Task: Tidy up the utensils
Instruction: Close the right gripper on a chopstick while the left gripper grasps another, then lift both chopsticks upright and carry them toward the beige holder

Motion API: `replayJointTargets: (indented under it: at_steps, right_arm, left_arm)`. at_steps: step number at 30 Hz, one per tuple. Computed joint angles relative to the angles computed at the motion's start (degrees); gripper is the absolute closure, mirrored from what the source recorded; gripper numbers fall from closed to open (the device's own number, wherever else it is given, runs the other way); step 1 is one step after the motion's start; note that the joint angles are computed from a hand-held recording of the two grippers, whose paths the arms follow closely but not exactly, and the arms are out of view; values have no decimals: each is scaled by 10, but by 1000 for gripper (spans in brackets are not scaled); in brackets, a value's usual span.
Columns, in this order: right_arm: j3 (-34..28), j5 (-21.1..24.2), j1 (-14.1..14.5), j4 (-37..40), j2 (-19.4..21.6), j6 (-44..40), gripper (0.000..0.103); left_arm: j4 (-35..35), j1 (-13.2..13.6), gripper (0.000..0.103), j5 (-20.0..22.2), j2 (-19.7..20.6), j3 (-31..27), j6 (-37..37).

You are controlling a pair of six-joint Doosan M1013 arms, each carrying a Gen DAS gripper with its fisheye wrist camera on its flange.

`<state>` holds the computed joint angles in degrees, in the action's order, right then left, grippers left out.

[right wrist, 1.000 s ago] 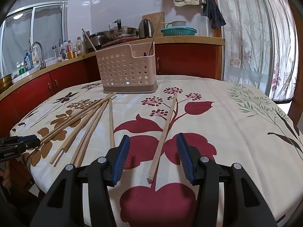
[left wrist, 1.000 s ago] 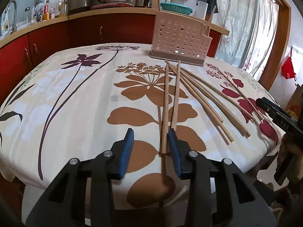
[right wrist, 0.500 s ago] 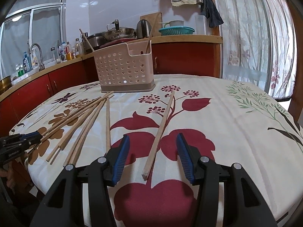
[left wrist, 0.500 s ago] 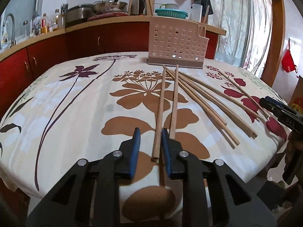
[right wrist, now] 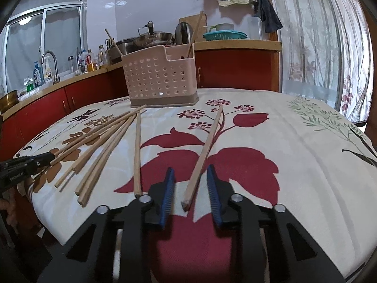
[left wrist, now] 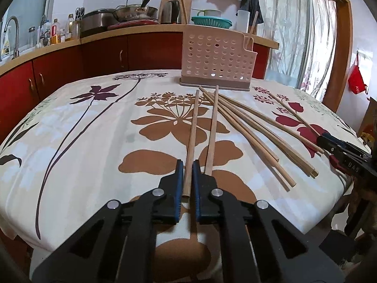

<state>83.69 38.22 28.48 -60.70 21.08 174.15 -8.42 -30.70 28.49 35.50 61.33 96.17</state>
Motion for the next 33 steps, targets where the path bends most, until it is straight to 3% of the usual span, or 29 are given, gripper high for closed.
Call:
replayJointTargets:
  at_steps: [4,10,33]
  right_arm:
    - [5,5,-1,-5,-4,16,90]
    - [2,17,0,-12,-6,11,96]
    - [-28,59,14,-122,-28,41,96]
  left_arm:
    - [0,0,95,0,0,0,0]
    - [11,1,96,4,1,-8,-18]
    - [78,1,96,-51,-36,-6,-79]
